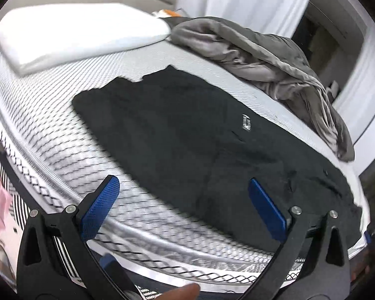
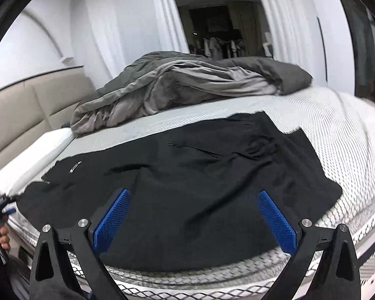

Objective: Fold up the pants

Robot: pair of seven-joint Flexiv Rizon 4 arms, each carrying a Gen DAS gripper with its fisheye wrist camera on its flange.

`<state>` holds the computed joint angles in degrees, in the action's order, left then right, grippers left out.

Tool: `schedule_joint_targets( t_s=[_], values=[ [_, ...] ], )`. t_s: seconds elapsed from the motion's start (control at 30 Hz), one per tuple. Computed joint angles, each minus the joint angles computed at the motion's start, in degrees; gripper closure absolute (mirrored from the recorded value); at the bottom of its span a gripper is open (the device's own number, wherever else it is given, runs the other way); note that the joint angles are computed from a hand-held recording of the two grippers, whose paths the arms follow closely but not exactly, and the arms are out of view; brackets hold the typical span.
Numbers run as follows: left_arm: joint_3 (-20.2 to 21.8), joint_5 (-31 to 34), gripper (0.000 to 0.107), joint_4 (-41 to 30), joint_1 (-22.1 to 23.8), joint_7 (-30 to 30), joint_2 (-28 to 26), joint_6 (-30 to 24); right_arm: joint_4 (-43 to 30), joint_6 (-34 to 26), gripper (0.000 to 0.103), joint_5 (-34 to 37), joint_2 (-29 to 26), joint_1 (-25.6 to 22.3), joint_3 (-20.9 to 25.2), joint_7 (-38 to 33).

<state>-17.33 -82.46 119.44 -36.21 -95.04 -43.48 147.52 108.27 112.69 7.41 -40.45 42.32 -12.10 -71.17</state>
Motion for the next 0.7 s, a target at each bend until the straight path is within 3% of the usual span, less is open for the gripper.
schedule_joint_targets(
  t_s=[0.07, 0.17, 0.27, 0.4, 0.47, 0.5, 0.57, 0.67, 0.7],
  values=[
    [1.8, 10.2, 0.025, 6.7, 2.6, -12.0, 1.9, -3.7, 0.1, 0.7, 0.0, -1.1, 0.3, -3.4, 3.3, 0.8],
    [4.3, 26.3, 0.036, 12.1, 7.8, -26.4, 2.3, -6.1, 0.2, 1.2, 0.0, -1.2, 0.4, -4.6, 4.2, 1.5],
    [7.0, 29.6, 0.043, 12.8, 8.5, -30.5, 1.9, -5.9, 0.1, 1.0, 0.0, -1.3, 0.3, -4.4, 4.0, 1.5],
    [10.8, 29.4, 0.06, 11.8, 8.9, -29.9, 2.3, -9.0, 0.0, 0.1, 0.0, -0.7, 0.1, -2.3, 1.9, 1.2],
    [11.9, 26.5, 0.095, 10.1, 8.9, -26.8, 2.8, -12.9, -0.3, -0.4, 0.0, -0.6, -0.1, -1.6, 1.2, 1.2],
    [12.9, 21.8, 0.103, 8.7, 7.4, -24.0, 2.4, -14.3, -0.4, -0.4, 0.0, -0.5, -0.2, -1.5, 1.0, 1.4],
    [13.4, 13.8, 0.106, 6.6, 4.4, -20.2, 0.9, -12.3, -0.3, -0.3, 0.0, -0.5, -0.2, -1.9, 1.2, 1.7],
    [11.5, 14.8, 0.106, 9.2, 5.2, -25.9, 0.8, -7.3, 0.1, -1.2, 0.0, 2.5, -0.2, -0.3, -1.8, 3.7],
    [11.0, 13.3, 0.106, 9.4, 4.9, -25.2, 1.0, -6.8, 0.4, -1.4, 0.0, 3.3, -0.1, -0.1, -2.6, 4.6]
  ],
)
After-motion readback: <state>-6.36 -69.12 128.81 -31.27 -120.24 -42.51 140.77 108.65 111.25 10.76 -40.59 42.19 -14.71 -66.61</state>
